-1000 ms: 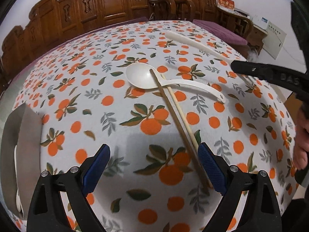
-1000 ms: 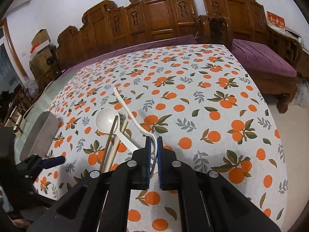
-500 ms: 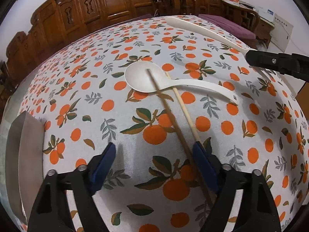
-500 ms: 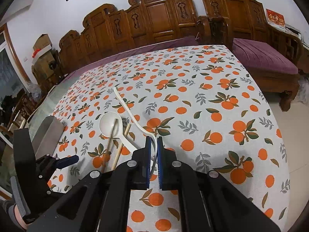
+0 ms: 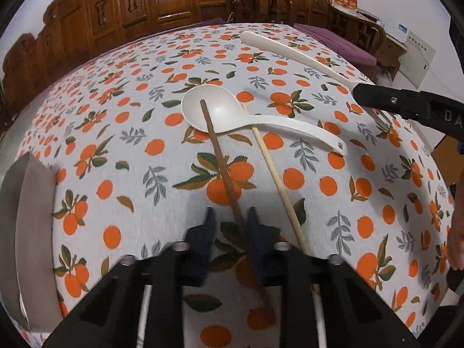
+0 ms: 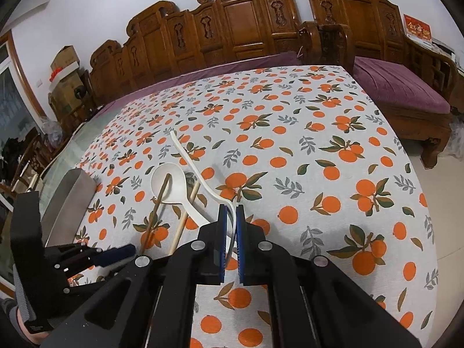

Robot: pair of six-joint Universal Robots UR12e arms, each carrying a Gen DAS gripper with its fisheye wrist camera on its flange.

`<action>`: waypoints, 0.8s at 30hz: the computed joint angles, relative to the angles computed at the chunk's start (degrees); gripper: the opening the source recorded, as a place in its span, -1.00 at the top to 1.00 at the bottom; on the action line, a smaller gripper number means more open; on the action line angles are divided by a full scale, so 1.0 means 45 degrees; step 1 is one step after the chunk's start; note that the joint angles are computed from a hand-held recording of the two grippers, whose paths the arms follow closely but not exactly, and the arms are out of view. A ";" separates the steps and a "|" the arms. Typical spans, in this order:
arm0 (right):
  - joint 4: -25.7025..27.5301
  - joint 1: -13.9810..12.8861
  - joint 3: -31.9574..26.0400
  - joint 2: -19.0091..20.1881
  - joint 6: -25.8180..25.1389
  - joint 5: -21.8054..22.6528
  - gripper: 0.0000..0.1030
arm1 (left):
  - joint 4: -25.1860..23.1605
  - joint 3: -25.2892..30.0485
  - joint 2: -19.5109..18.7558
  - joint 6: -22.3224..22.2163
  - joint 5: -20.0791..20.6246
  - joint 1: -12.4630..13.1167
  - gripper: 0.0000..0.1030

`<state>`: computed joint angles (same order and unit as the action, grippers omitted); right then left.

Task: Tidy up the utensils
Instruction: 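Grasp a wooden chopstick with the left tool while the right holds the white fork, then lower the chopstick into the tray and open the left tool while the right carries the fork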

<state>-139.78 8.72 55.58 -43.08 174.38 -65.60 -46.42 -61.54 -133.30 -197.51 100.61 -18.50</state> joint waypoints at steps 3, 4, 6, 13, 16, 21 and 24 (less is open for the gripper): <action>0.0049 0.0052 -0.0018 0.0009 -0.0135 -0.0003 0.86 | 0.0050 -0.0238 0.0148 -0.0182 -0.0179 0.0075 0.91; 0.0098 0.0074 -0.0040 0.0014 -0.0192 -0.0018 0.86 | 0.0027 -0.0303 0.0197 -0.0230 -0.0156 0.0093 0.91; 0.0108 0.0114 -0.0064 0.0021 -0.0269 -0.0019 0.86 | 0.0108 -0.0503 0.0331 -0.0330 -0.0121 0.0138 0.91; 0.0260 0.0321 -0.0226 0.0079 -0.0632 -0.0139 0.86 | 0.0708 -0.1349 0.0945 -0.0285 -0.0051 0.0291 0.91; 0.0353 0.0452 -0.0248 0.0074 -0.0887 -0.0308 0.86 | 0.1012 -0.1725 0.1238 -0.0195 -0.0033 0.0362 0.91; 0.0379 0.0636 -0.0061 -0.0048 -0.1167 -0.0615 0.86 | 0.1509 -0.2315 0.1712 -0.0069 0.0037 0.0502 0.91; 0.0400 0.0737 0.0061 -0.0128 -0.1323 -0.0823 0.86 | 0.1813 -0.2659 0.1997 -0.0060 0.0078 0.0587 0.91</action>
